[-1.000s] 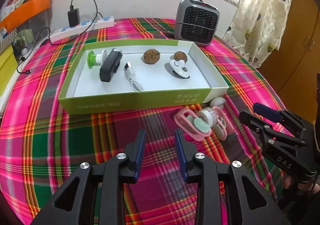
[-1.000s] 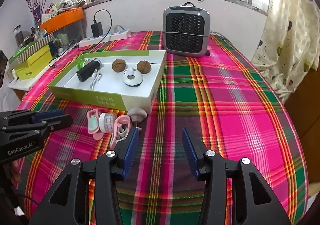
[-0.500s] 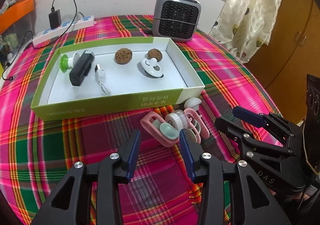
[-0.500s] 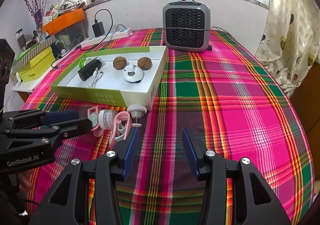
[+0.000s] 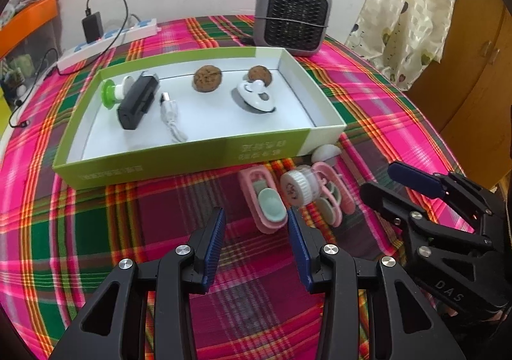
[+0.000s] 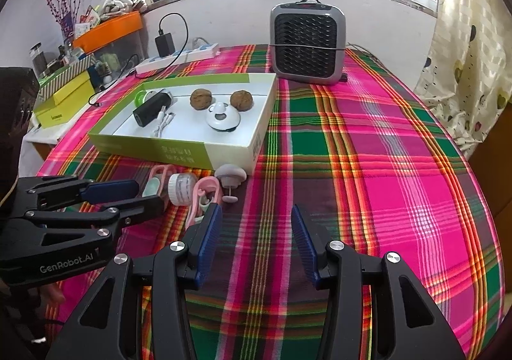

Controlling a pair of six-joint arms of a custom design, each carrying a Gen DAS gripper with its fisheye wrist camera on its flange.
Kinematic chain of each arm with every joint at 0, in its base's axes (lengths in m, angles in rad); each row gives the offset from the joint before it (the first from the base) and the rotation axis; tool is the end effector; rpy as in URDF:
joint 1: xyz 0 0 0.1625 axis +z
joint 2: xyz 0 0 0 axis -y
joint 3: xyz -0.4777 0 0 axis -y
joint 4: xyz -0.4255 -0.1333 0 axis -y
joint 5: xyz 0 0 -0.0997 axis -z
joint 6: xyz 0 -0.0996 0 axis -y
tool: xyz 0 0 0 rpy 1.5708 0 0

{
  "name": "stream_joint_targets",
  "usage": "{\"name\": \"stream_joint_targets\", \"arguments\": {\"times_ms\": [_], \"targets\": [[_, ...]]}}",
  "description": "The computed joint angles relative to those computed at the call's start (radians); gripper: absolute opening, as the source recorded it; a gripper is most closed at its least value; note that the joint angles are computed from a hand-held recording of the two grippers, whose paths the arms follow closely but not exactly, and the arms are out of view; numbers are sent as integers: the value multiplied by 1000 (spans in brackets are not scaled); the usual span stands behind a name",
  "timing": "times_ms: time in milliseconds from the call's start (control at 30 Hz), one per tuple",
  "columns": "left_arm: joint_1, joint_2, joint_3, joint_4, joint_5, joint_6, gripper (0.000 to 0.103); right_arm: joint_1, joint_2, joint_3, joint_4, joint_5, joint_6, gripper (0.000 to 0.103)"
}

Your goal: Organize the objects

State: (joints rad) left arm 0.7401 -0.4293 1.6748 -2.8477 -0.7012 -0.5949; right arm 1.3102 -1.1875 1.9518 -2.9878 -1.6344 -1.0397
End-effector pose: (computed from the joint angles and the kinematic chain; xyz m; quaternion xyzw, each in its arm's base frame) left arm -0.3550 -0.6078 -0.1029 0.1001 0.9013 -0.2862 0.3093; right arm -0.0385 -0.6370 0.2927 0.3501 -0.8797 0.2368 0.2179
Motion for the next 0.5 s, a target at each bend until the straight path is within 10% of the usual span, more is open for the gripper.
{"name": "stream_joint_targets", "arguments": {"times_ms": [500], "targets": [[20,-19,13,3,19,10,38,20,3,14,56,0,-25,47]]}}
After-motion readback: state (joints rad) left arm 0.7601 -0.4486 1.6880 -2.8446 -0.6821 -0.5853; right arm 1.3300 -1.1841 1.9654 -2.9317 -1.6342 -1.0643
